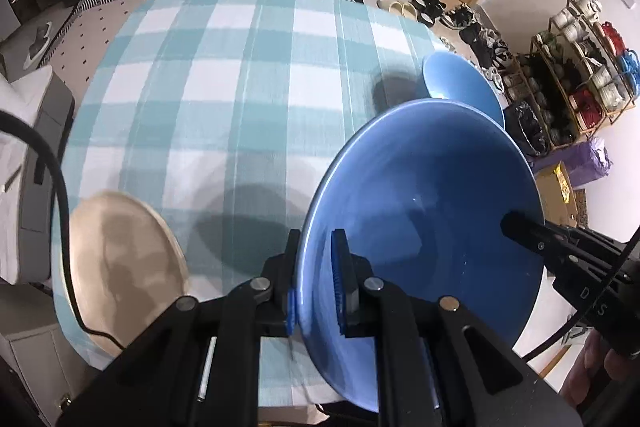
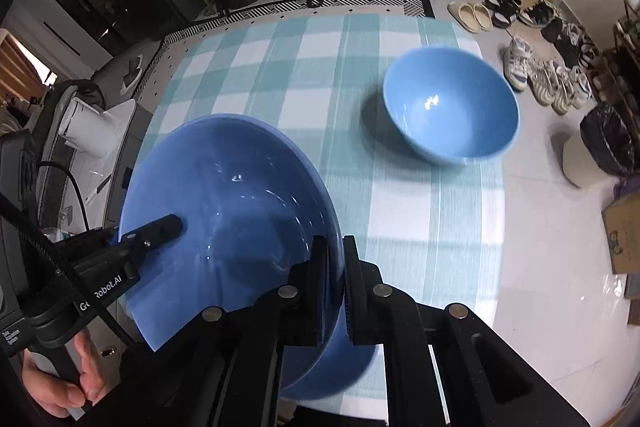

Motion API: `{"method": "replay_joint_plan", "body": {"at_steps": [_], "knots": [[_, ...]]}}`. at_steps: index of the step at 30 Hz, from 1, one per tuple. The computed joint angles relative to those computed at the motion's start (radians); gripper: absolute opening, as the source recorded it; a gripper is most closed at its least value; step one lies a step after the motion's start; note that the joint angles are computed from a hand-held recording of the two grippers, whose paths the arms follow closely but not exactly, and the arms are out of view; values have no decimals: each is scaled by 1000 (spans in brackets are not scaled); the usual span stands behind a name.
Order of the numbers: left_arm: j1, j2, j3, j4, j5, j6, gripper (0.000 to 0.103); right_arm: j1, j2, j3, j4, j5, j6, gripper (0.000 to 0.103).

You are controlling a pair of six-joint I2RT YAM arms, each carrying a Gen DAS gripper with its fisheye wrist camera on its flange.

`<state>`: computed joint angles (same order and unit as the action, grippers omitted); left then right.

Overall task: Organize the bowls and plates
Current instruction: 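Grip the blue bowl rim with the right tool while the left tool holds it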

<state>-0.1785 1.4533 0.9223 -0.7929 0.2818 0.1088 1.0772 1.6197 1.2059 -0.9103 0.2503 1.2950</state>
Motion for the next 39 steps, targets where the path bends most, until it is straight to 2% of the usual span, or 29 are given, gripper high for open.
{"method": "replay_joint_plan", "body": {"at_steps": [6, 12, 18, 20, 28, 39], "knots": [[-32, -66, -125, 39, -22, -12, 11, 118, -21, -98, 42, 26, 145, 7], [-48, -76, -201, 94, -43, -19, 11, 165, -2, -177, 127, 33, 206, 7], [-71, -58, -268, 181, -65, -21, 11, 190, 53, -195, 162, 49, 228, 7], [-79, -58, -288, 206, -72, -17, 11, 197, 81, -178, 140, 63, 233, 8], [-105, -49, -330, 251, -101, -30, 13, 200, 169, -151, 116, 27, 216, 8], [-115, -51, -347, 264, -109, -35, 13, 233, 206, -153, 101, 65, 229, 8]]}}
